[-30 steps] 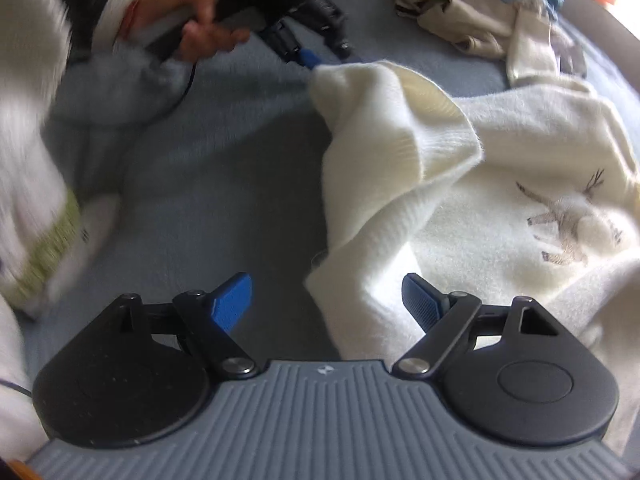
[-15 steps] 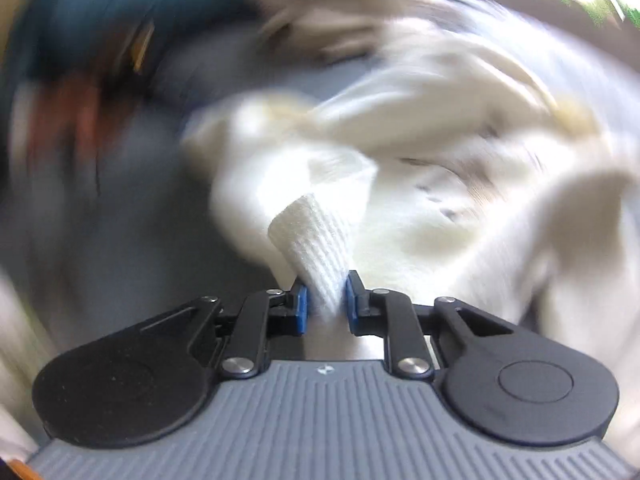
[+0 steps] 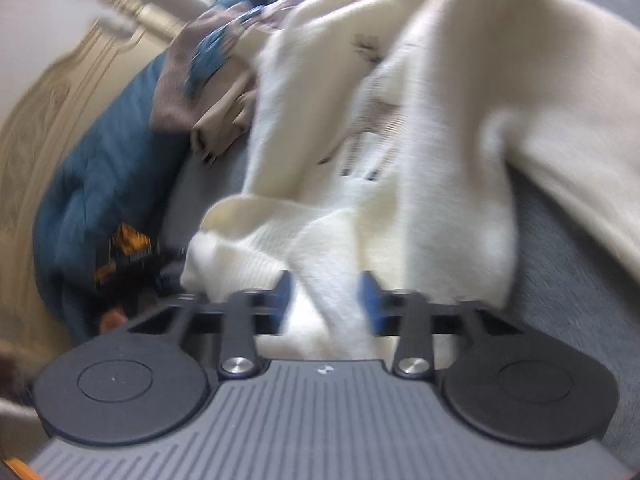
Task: Fold clothes
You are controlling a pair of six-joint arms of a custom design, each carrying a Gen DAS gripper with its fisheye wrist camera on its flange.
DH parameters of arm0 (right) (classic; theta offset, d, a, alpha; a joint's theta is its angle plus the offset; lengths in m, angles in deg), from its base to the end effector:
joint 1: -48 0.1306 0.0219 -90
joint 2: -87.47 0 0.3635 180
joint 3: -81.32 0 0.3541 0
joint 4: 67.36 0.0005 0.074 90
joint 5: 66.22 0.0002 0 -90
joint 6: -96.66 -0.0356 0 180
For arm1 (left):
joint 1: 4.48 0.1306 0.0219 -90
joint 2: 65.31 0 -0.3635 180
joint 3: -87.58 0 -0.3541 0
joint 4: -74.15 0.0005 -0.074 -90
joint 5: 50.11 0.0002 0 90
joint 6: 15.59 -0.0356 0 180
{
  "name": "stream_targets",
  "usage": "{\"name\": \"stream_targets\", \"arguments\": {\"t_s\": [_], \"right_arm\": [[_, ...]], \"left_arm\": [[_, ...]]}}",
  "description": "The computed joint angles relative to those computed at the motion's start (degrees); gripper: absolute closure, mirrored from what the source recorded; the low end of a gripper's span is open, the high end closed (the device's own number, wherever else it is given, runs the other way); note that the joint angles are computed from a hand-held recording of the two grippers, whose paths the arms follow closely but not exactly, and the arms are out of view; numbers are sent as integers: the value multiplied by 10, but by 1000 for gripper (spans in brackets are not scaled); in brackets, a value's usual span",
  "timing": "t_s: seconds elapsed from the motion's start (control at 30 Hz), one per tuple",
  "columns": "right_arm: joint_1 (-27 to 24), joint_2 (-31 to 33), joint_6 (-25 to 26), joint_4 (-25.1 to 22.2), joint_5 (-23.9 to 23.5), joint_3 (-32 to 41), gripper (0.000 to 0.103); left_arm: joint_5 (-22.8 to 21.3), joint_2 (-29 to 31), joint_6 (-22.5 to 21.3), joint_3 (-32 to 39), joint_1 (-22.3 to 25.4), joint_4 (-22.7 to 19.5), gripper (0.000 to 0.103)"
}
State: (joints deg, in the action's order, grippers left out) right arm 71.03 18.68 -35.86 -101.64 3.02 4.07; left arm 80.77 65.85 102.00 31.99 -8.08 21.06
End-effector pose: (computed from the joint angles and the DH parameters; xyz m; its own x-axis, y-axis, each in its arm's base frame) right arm 0.5312 0.2390 0.3444 -0.8695 0.3171 -0.3787 -0.0241 0.7386 0.6737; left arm 0.6605 -0.0654 0.2753 -0.9388 -0.2918 -0.1832 -0.0667 0.6756 -0.7342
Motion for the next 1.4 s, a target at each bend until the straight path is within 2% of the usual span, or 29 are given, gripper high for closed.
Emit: {"name": "stream_targets", "arguments": {"t_s": [0.17,0.37,0.43,0.47,0.5,0.53,0.57,0.7,0.73,0.77,0.8,0.83,0.87,0.9,0.97,1.03,1.17,1.23,1.33,1.4], "right_arm": [[4,6,51,-17,-14,21,27],[18,50,109,-82,9,77,28],[20,65,119,-106,28,95,43],[21,72,122,-116,37,103,58],[22,78,121,-128,48,111,79],[21,81,117,-135,56,115,89],[19,79,107,-128,54,109,90],[3,29,63,-14,-15,34,93],[-5,13,44,40,-66,4,93],[-13,-4,13,112,-119,-32,93],[-22,-16,-16,164,-170,-53,93],[-25,-25,-21,188,-207,-64,93],[-24,-30,-9,182,-239,-63,93],[-20,-32,22,148,-260,-53,93],[-9,-27,107,36,-304,-16,93],[6,-17,187,-69,-331,13,93],[27,4,298,-209,-334,37,93],[33,19,364,-278,-305,55,93],[57,44,475,-385,-203,97,92],[71,53,513,-423,-147,114,89]], "left_arm": [[0,3,10,2,-2,8,58],[-12,11,27,9,-8,23,60],[-18,10,30,7,-10,29,63],[-26,8,26,7,-12,30,69],[-34,7,21,7,-14,31,74],[-49,0,19,0,-16,37,79],[-65,-7,17,-7,-18,44,89],[-98,-62,12,-67,-18,112,93],[-99,-77,9,-82,-15,129,93],[-95,-91,-1,-90,-11,135,93],[-93,-106,-20,-95,-6,133,93],[-85,-122,-42,-101,0,131,93],[-76,-137,-64,-106,7,128,94],[-68,-154,-88,-114,14,125,94],[-58,-186,-152,-129,27,111,97],[-60,-209,-205,-138,36,73,99],[-82,-240,-274,-169,54,-11,102],[-93,-240,-291,-187,65,-51,101],[-126,-222,-293,-200,73,-104,97],[-146,-211,-285,-199,73,-116,84]]}}
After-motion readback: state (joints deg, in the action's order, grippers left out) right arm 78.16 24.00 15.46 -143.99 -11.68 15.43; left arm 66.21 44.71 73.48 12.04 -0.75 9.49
